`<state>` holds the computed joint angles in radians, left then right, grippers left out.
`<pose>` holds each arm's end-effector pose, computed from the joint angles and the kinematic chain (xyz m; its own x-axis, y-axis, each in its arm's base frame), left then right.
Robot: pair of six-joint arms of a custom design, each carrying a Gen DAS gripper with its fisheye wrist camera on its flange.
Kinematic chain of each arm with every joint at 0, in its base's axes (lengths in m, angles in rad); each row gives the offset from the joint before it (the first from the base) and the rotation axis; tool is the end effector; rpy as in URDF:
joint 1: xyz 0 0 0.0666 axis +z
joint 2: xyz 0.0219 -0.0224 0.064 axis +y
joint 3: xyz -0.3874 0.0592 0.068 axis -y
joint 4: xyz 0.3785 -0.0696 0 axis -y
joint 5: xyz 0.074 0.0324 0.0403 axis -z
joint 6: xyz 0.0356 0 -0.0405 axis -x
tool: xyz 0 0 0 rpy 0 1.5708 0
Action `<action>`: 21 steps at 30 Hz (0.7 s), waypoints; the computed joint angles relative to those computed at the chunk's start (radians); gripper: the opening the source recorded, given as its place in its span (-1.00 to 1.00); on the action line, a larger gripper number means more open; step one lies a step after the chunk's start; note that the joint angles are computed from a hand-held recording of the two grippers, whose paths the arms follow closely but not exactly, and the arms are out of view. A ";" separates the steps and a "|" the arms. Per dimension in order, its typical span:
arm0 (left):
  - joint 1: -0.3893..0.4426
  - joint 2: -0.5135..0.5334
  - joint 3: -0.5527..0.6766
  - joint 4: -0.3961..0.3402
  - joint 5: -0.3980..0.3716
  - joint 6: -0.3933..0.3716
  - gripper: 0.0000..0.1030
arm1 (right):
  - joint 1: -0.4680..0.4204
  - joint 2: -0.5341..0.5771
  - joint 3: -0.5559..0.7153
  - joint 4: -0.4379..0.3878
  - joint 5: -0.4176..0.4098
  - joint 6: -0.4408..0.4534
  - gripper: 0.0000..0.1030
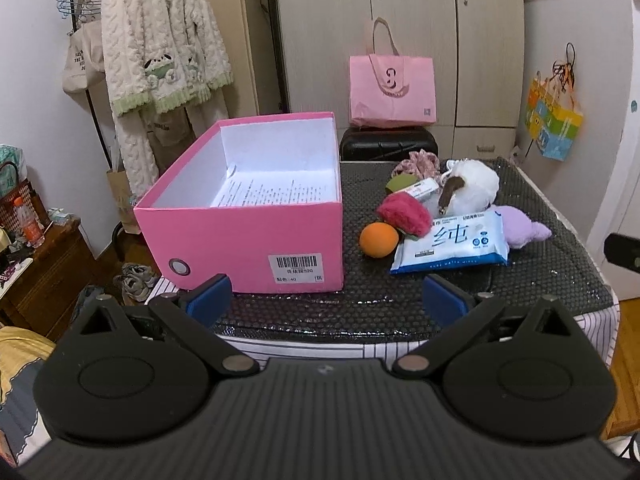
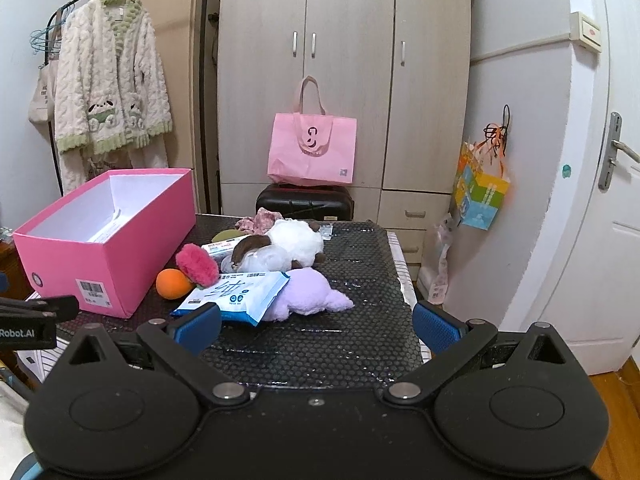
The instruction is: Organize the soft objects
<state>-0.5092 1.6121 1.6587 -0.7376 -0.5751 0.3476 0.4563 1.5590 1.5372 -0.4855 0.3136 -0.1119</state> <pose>0.5016 -0.2583 0.4661 -0.5379 -0.0271 -0.8426 -0.1490 0.9868 0.0634 0.5059 0.2356 0.4579 -0.4532 -0.1041 -0.8853 -0.1273 0.9905 -0.0513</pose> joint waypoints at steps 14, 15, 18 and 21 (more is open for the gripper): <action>0.003 -0.029 -0.043 0.064 0.010 -0.003 1.00 | 0.006 0.001 -0.005 0.005 -0.002 0.018 1.00; 0.004 -0.033 -0.052 0.076 0.018 -0.001 1.00 | 0.007 0.000 -0.005 0.006 -0.001 0.020 1.00; 0.006 -0.040 -0.065 0.099 0.033 0.000 1.00 | 0.006 -0.002 -0.010 0.013 0.000 0.021 1.00; 0.007 -0.048 -0.077 0.122 0.042 -0.004 1.00 | 0.004 -0.004 -0.013 0.015 -0.003 0.020 1.00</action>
<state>-0.5025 1.5638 1.5814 -0.6158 -0.5328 0.3435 0.4605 1.5555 1.5241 -0.4701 0.3104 -0.0918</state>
